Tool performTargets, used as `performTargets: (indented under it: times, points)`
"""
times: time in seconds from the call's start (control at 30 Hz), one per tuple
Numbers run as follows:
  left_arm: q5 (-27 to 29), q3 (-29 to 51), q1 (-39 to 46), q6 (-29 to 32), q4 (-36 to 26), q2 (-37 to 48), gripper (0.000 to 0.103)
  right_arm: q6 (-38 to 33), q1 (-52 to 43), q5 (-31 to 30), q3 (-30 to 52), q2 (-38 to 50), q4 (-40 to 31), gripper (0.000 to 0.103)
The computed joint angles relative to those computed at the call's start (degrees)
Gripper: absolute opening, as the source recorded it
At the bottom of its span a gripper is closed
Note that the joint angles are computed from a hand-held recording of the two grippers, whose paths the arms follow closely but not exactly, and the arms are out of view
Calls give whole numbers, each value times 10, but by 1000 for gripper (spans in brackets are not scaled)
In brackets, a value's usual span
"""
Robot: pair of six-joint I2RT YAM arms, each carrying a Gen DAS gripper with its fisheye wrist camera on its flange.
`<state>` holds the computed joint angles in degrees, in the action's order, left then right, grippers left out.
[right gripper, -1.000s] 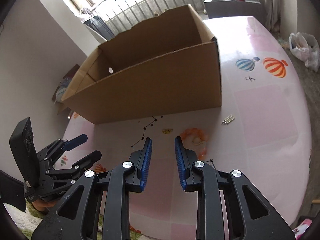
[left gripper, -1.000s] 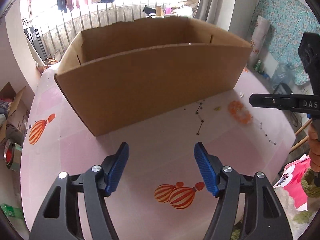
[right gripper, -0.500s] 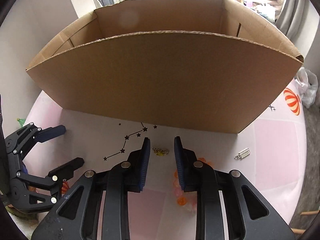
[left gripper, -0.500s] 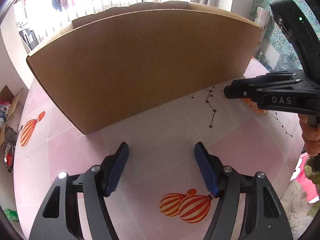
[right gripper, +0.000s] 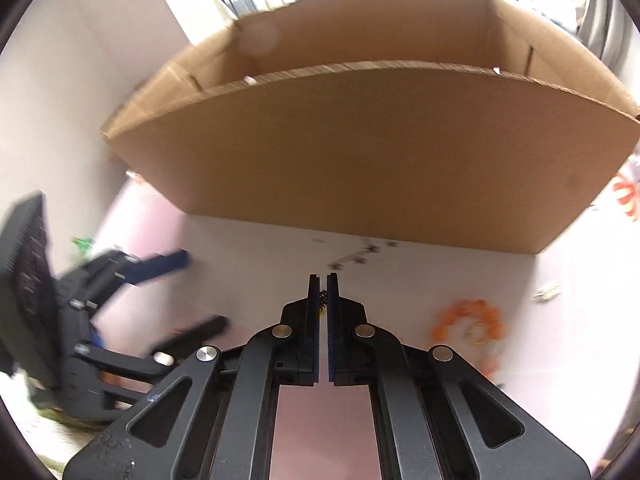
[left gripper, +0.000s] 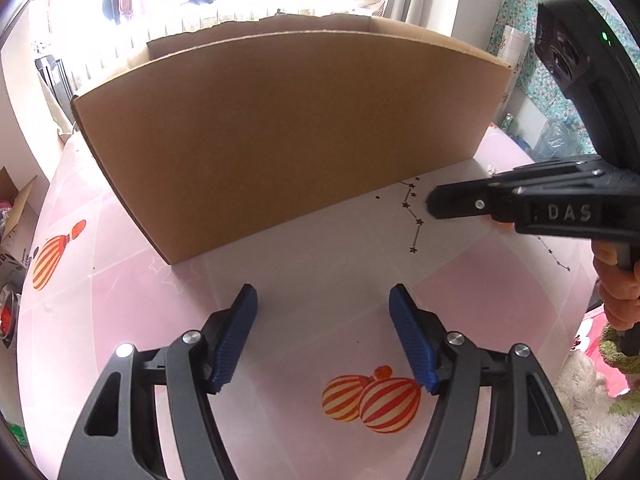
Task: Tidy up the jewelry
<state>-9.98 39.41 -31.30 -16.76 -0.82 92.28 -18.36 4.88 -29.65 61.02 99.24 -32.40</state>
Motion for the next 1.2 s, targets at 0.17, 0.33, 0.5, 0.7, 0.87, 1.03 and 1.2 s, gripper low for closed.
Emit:
performTargets:
  times: [0.17,0.33,0.5,0.7,0.87,1.03,1.2]
  points:
    - [5,-22,-19,6,21,-24,66,3,8,-96,18,19,-43,3]
    - [-22,-17,-48,8,16,-23,66,4,-11,-117,11,10,-41,19]
    - [-33,-9,-62,7,14,-16,61,-1,-66,-127,-24,-30,-35,20]
    - [-38,18,-60,4,-14,1,35,18,-108,-119,-51,-67,-31,20]
    - [-53,78,-70,1,-42,55,18,5,-150,-111,-33,-50,-45,20]
    - [-63,100,-74,4,-47,74,5,2,-164,-85,-52,-49,-14,20]
    - [-67,113,-80,4,-45,84,2,5,-158,-51,-69,-56,22,20]
